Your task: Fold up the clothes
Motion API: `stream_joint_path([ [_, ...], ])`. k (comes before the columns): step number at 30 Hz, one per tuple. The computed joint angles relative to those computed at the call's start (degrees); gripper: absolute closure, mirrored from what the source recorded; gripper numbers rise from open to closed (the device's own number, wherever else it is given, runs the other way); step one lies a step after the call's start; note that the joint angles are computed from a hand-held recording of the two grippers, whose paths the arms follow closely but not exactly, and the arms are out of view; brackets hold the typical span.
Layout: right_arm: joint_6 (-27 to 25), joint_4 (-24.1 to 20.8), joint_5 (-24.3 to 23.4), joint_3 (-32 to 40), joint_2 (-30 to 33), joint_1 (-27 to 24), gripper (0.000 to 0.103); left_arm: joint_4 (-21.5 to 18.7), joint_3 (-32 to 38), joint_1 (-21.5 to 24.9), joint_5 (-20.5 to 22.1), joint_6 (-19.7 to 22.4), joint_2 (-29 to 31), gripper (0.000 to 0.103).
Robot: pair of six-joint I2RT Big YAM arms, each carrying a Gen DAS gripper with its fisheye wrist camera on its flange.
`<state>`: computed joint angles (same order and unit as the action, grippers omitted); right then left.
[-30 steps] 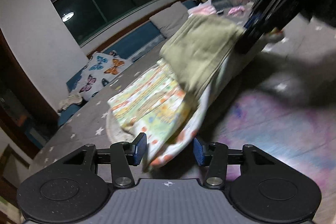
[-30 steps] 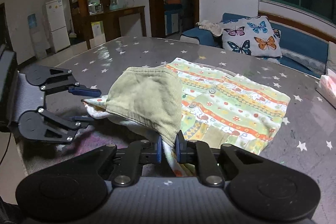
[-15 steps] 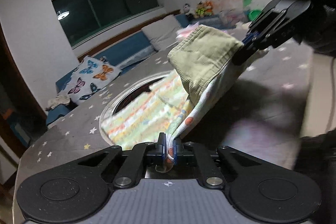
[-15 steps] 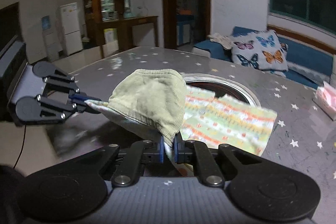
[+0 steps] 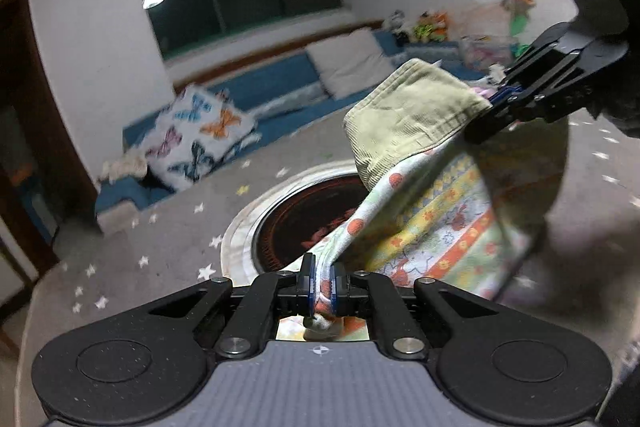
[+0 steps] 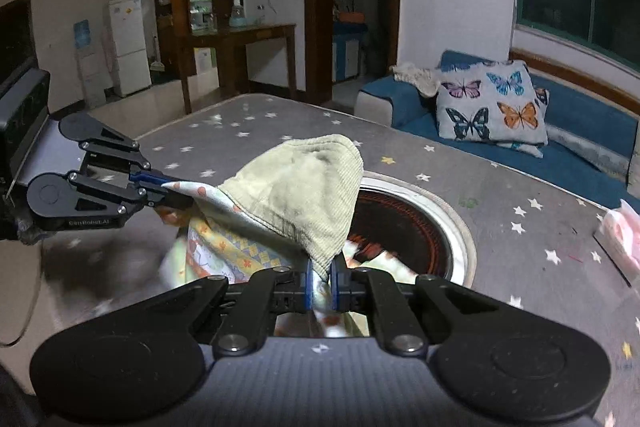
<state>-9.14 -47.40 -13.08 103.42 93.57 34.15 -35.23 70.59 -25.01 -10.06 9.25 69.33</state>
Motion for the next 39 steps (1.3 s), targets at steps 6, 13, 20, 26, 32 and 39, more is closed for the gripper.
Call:
stream_joint_path([
  [6,4.1,-1.7,2.9,10.5,11.6,-0.9,0.088,-2.4,6.4,4.0,0.7,-5.0,10.1,0.091],
  [13,8.5,6.7,8.5,1.0,7.7,-2.1,0.083,-2.2,4.8,5.0,-3.5,-8.8,11.1,0.072],
  [20,10.0,5.6,7.8,-5.9,4.1,-2.6,0.083,-1.1,5.5,4.4,-3.9,-14.2,9.5,0.074],
  [26,14.3,6.3,8.9,-4.6,7.3,-4.8,0.089,-3.0,8.0,3.0,3.0,-14.9,11.9,0.082],
  [32,13.5,5.3,10.1,-2.3,8.6,-5.1,0.090,-4.8,11.8,3.6,2.9,-16.0,17.7,0.083],
  [39,11.0,5.9,6.6,0.1,8.8,-2.6,0.086,-3.4,11.3,3.2,2.8,-17.1,16.3,0.082],
])
